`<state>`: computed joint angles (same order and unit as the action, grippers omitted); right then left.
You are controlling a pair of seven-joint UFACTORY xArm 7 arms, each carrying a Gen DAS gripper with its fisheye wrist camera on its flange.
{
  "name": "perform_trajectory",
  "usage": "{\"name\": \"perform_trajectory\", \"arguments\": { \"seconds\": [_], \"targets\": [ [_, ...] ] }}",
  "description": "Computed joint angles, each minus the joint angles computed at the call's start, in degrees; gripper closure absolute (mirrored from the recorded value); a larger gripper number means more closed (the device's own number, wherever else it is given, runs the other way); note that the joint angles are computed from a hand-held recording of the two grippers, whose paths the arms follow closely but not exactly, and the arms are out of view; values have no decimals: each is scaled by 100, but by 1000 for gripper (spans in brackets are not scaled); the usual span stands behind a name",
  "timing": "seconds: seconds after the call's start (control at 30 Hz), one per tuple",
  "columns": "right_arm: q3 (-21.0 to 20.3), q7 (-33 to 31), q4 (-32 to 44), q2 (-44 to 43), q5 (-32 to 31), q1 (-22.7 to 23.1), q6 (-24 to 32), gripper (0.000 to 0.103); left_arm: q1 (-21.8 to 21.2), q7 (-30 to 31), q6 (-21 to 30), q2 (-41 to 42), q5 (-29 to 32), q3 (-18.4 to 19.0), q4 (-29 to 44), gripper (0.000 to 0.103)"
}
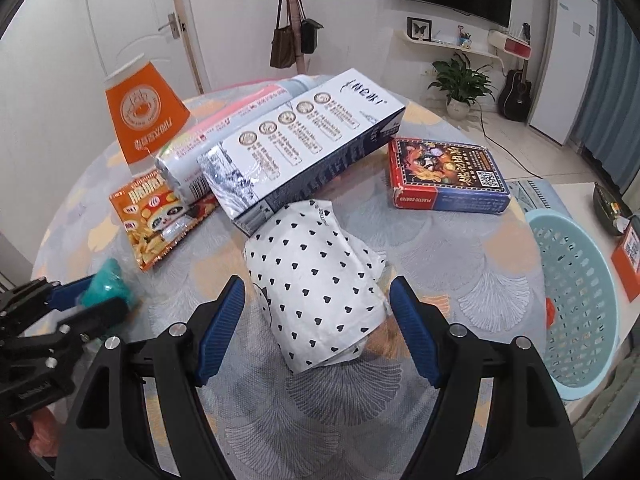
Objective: Collect trash
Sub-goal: 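Grasp the teal packet with left gripper while right gripper grasps the polka-dot paper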
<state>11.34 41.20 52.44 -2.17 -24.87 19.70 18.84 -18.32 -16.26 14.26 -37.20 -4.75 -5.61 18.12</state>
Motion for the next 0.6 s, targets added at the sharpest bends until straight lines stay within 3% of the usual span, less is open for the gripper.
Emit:
{"name": "perform_trajectory", "arguments": {
  "seconds": [0.07,0.17,0.23,0.4,0.6],
  "targets": [
    [45,118,158,120,-163,32,192,35,42,-51,30,-87,38,-73,-20,63],
    [19,86,215,150,-185,102,311,49,8,-87,38,-247,36,-66,-68,64],
    [8,27,212,138,-157,131,283,64,31,-128,74,-357,69,-114,-86,64],
    [39,56,48,-21,-248,157,201,85,3,-205,103,-537,99,-154,-96,64],
    [133,100,-397,-540,-117,64,13,86,-83,-212,106,-675,125,-175,-81,65]
  ]
}}
